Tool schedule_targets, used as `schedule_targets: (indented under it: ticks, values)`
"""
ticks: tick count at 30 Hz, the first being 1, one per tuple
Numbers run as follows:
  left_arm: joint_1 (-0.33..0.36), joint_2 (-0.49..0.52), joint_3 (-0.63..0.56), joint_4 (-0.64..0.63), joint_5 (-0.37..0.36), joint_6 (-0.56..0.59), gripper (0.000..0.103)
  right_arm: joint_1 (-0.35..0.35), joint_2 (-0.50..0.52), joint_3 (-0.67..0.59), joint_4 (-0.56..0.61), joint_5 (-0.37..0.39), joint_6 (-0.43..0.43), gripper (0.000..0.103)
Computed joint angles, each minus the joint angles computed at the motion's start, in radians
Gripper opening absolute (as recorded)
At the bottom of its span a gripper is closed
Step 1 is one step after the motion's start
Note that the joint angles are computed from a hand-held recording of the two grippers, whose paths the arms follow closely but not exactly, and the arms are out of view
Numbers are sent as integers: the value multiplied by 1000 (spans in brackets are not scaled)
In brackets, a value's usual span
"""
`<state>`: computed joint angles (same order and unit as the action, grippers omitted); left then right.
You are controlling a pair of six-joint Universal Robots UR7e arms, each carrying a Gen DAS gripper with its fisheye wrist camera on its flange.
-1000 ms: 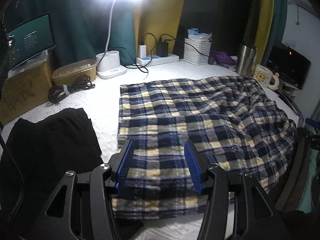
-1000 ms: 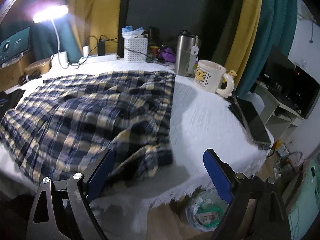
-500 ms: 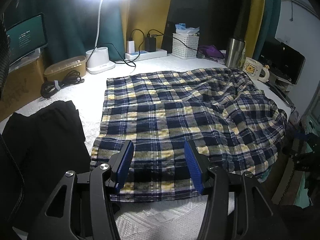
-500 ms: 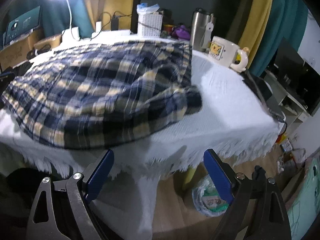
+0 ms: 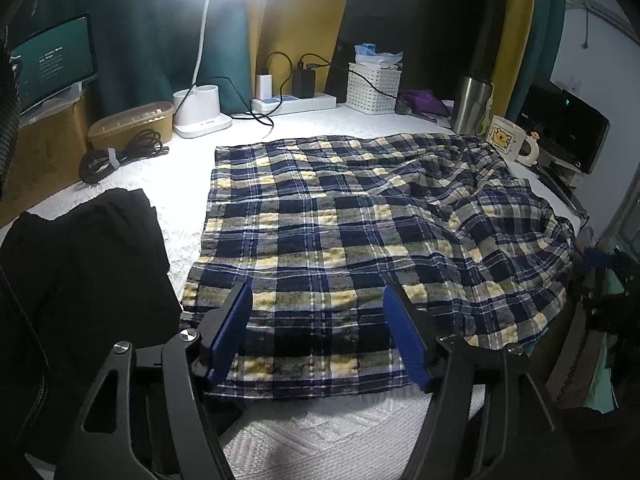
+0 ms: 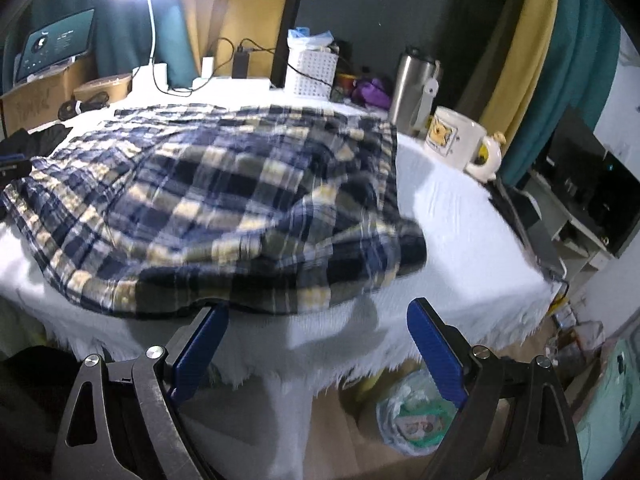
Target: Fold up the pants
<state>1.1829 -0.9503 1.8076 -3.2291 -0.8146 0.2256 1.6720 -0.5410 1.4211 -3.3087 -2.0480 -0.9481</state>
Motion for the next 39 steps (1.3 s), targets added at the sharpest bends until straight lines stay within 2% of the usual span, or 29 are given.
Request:
schedule_targets:
  ticks: [2, 6, 9, 14, 18, 23, 25, 29, 32, 33, 35, 37, 38, 39]
  values:
    - [-1, -1, 5, -1, -9, 6, 71, 6, 9, -21, 4, 4, -12, 92]
    - [-4, -5, 17, -16, -32, 37, 82, 18, 28, -70, 22, 19, -22, 92]
    - [-4, -4, 18, -8, -54, 39, 83, 21, 46, -128, 65, 32, -2, 92]
    - [-11, 5, 22, -3, -102, 68, 85, 28, 94, -256, 167, 37, 31, 92]
    - [-19, 14, 25, -19, -137, 118, 93, 29, 140, -368, 261, 34, 62, 92]
    - [-14, 14, 21, -9, -166, 146, 95, 26, 198, -499, 370, 27, 111, 92]
    - [-12, 21, 14, 8, -142, 162, 95, 25, 212, -527, 390, 29, 116, 92]
    - [-9, 53, -21, 59, 6, 180, 95, 22, 221, -545, 407, 32, 122, 92]
    - [7, 43, -26, 82, 23, 150, 94, 17, 207, -523, 399, 36, 130, 92]
    - [13, 35, -22, 77, 18, 150, 93, 15, 199, -509, 391, 37, 134, 92]
    - [17, 26, -12, 64, 22, 167, 80, 10, 185, -483, 376, 39, 137, 92]
    - [18, 23, -1, 40, 47, 200, 57, 6, 169, -453, 355, 40, 135, 92]
    - [21, 20, -1, 44, 48, 202, 49, 4, 161, -437, 343, 42, 133, 92]
    - [25, 13, 3, 51, 46, 195, 33, 1, 150, -415, 329, 42, 132, 92]
